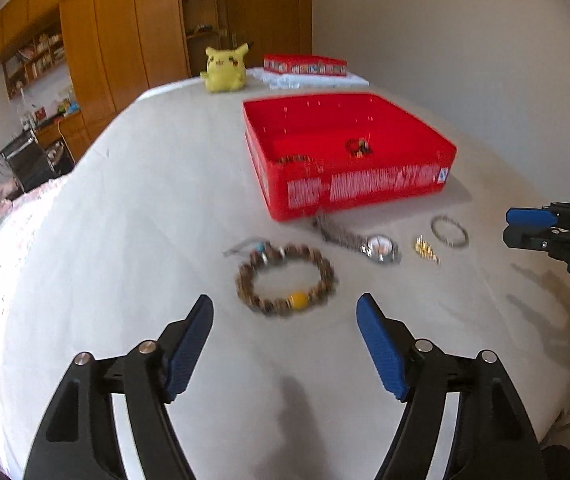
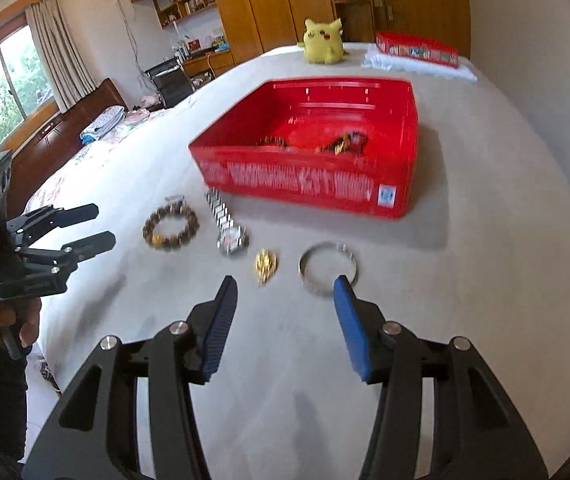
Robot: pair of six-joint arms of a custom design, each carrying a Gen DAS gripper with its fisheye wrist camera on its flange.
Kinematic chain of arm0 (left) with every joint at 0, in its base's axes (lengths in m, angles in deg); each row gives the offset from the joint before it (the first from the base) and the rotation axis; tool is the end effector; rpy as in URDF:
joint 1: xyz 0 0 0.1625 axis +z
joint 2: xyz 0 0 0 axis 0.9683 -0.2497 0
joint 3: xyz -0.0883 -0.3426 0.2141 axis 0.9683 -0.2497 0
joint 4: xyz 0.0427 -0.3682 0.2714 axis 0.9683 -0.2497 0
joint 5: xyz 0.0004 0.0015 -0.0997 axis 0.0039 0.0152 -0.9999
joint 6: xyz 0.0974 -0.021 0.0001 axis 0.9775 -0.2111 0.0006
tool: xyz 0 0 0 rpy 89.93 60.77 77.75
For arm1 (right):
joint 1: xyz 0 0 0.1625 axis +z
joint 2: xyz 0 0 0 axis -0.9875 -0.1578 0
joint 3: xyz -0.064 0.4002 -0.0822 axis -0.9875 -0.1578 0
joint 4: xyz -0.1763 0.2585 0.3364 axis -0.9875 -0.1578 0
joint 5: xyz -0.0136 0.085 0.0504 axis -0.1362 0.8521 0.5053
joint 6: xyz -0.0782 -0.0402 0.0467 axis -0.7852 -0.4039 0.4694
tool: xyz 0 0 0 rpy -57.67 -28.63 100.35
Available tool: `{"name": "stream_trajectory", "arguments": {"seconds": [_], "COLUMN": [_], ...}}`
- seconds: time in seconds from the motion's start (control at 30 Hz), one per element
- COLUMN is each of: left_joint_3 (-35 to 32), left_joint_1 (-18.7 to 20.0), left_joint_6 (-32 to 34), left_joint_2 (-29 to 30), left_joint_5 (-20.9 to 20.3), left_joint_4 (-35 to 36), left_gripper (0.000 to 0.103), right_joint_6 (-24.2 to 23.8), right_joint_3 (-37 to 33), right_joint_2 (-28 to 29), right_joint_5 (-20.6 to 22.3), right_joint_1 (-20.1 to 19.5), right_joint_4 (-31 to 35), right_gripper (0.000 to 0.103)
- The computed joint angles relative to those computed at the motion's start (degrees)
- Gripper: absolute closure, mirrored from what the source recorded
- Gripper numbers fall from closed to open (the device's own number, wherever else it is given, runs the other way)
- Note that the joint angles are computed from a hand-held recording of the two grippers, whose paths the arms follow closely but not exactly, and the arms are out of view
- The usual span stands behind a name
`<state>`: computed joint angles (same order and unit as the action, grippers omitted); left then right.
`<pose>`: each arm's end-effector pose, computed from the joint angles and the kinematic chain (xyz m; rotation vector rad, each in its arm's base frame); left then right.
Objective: Organize jewelry
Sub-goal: 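Move both open tools back toward the remaining jewelry on the bed, then grasp the wooden bead bracelet with the left tool while the right tool grasps the silver bangle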
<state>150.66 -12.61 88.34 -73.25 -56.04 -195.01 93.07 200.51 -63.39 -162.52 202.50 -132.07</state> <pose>-0.0005 -0.4089 0.2536 0.9912 2.3330 -0.6028 0.2688 -0.3037 0.0222 0.3760 -2.4815 0.8162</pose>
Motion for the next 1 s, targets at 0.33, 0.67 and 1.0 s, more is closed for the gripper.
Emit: {"name": "stream_trajectory", "arguments": {"seconds": [0.33, 0.67, 1.0], "left_joint_3": [-4.1, -6.7, -6.2], "left_joint_1": [3.1, 4.5, 5.2], "left_joint_6": [-2.7, -2.4, -0.5], "left_joint_2": [9.0, 16.7, 17.3], "left_joint_5": [2.1, 5.9, 3.9], "left_joint_4": [-4.3, -9.5, -10.3], "left_gripper": [0.030, 0.033, 0.063], "right_joint_6": [0.4, -1.1, -2.3], "right_joint_3": [1.6, 1.6, 0.4], "right_joint_2": [0.8, 1.2, 2.0], "right_joint_5": [1.1, 2.3, 2.5], "right_joint_1": [-1.6, -4.1, -5.8], "right_joint_4": [-2.4, -3.2, -3.1], "right_gripper": [0.052, 0.052, 0.051]}}
